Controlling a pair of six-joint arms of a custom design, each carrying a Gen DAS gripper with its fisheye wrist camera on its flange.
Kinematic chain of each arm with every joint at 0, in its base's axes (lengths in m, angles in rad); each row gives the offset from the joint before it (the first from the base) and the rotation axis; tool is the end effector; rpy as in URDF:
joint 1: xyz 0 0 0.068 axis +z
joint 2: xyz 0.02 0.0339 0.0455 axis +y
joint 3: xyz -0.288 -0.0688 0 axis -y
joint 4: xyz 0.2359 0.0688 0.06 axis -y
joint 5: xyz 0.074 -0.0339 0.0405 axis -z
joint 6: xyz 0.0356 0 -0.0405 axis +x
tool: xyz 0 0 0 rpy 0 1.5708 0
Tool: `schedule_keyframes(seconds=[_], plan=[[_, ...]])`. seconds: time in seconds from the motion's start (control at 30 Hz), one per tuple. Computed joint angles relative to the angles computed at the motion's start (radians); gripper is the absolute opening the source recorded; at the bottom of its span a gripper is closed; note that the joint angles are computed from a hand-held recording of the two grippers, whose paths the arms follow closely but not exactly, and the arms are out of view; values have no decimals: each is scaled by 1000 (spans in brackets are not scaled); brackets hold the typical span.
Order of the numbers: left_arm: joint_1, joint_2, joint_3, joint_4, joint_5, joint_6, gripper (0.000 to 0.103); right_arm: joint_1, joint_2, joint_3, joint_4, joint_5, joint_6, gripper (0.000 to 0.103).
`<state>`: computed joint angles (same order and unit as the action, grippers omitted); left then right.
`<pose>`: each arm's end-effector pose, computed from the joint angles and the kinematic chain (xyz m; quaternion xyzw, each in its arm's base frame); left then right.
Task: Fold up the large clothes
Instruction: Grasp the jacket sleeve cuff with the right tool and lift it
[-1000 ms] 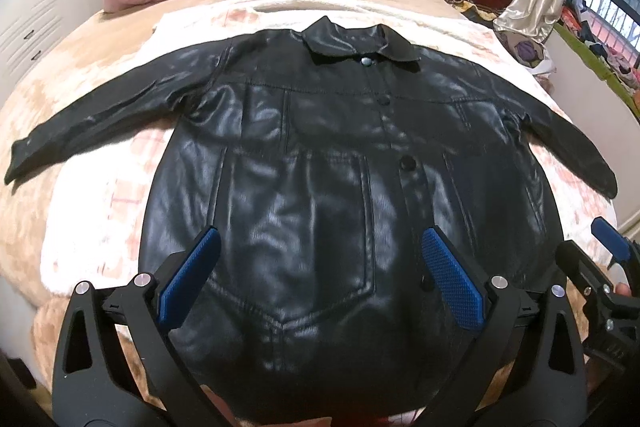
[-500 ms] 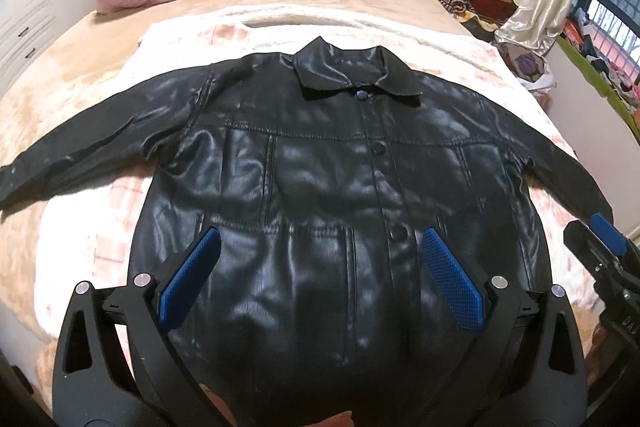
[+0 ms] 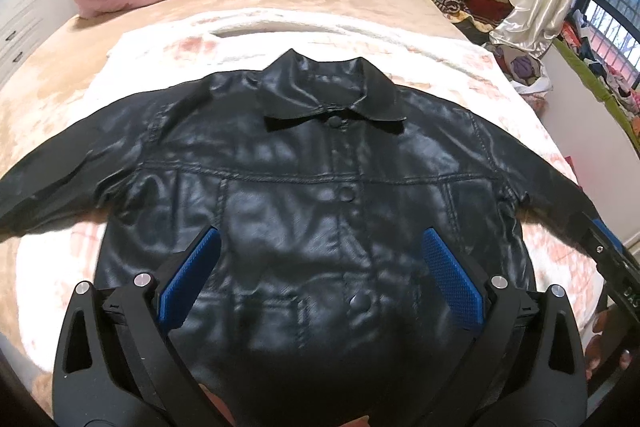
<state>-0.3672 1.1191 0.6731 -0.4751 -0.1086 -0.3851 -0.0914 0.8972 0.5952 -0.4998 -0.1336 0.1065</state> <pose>0.1873 -0.0679 0.2379 -0.0258 0.9461 -0.0692 0.3153 0.1592 -0.0098 0.2472 0.0665 0.9229 0.0647 0.3738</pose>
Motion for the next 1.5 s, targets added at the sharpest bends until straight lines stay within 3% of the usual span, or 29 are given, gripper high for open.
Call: schedule_keyframes(seconds=[0.47,0.83,1.07,1.37,1.43,1.5], plan=[[-104,288,111,115,-25,-19,94,-544,318,-3,190,-199,-133,99],[-179,480,223,163,-26,-21,94,-792,556,42,336,-173,-79,99],[-194,564,277,180,-23,-20,94,-906,759,114,405,-187,28,99],[-186,602,297,196,1,-32,94,-986,905,167,571,-368,247,99],[-180,603,294,203,12,-32,94,-993,938,184,619,-407,296,90],[-176,602,296,205,17,-31,94,-1005,955,192,662,-462,326,41]])
